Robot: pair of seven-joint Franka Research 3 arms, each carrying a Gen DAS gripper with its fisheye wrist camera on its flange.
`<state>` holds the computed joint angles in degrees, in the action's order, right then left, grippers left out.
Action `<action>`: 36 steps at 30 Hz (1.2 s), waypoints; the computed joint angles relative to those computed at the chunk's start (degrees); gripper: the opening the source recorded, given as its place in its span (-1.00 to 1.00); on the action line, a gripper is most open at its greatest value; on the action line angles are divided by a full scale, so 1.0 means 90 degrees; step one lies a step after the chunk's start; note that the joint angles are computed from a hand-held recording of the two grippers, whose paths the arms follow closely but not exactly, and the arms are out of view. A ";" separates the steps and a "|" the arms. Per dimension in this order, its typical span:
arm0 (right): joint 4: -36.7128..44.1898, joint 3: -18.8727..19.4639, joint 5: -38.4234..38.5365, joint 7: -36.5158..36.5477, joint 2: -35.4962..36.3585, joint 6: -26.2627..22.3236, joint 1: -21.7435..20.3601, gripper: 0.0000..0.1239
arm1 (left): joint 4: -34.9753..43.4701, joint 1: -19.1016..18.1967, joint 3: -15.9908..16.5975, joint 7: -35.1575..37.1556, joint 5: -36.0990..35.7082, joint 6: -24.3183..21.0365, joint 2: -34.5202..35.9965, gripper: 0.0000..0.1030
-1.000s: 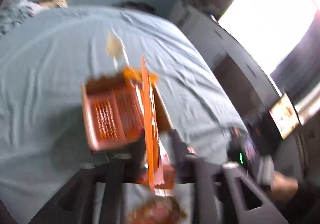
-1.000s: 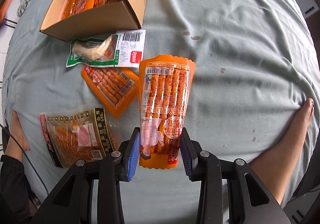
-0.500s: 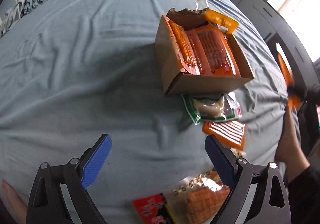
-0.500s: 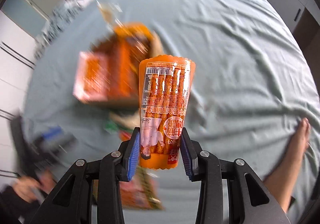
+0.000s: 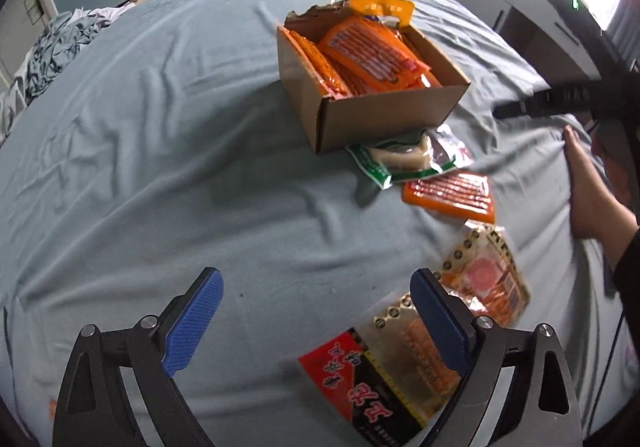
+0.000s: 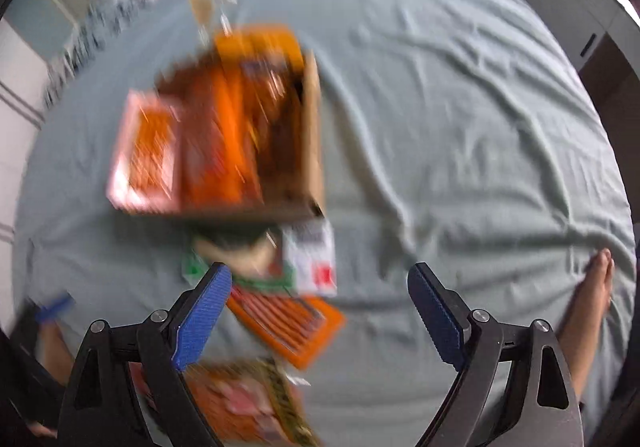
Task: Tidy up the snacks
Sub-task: 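Grasp red-black bag with left tool while right tool grasps an orange packet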
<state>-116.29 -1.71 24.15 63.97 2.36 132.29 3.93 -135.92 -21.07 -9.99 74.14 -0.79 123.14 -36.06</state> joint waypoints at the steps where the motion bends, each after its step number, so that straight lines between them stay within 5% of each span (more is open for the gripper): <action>1: -0.0003 0.0016 -0.0419 0.0117 0.0074 -0.0051 0.0043 0.45 | 0.0014 0.0017 -0.0012 -0.0010 0.0023 -0.0045 0.0021 0.87; 15: -0.0001 0.0374 -0.1721 0.0100 0.0516 0.0203 0.0803 0.45 | 0.0127 0.0076 0.0069 -0.0213 -0.0224 -0.0257 0.0132 0.87; 23: 0.0763 0.0328 -0.1770 0.0531 0.1255 -0.0299 0.0891 0.45 | 0.0048 0.0105 0.0142 -0.0155 -0.0344 -0.0258 0.0114 0.87; 25: 0.0892 0.0355 -0.1540 0.0352 0.1311 -0.0511 0.0819 0.30 | 0.0024 0.0110 0.0166 -0.0152 -0.0410 -0.0265 0.0134 0.87; 29: 0.0864 0.0386 -0.1355 -0.0361 0.1142 -0.0863 0.0719 -0.35 | 0.0040 0.0114 0.0142 -0.0169 -0.0489 -0.0355 0.0242 0.87; 36: 0.0508 0.0235 -0.1283 -0.0838 0.0835 -0.0973 0.0549 -0.55 | 0.0131 -0.0189 0.0073 0.0431 -0.0581 -0.0479 0.0404 0.87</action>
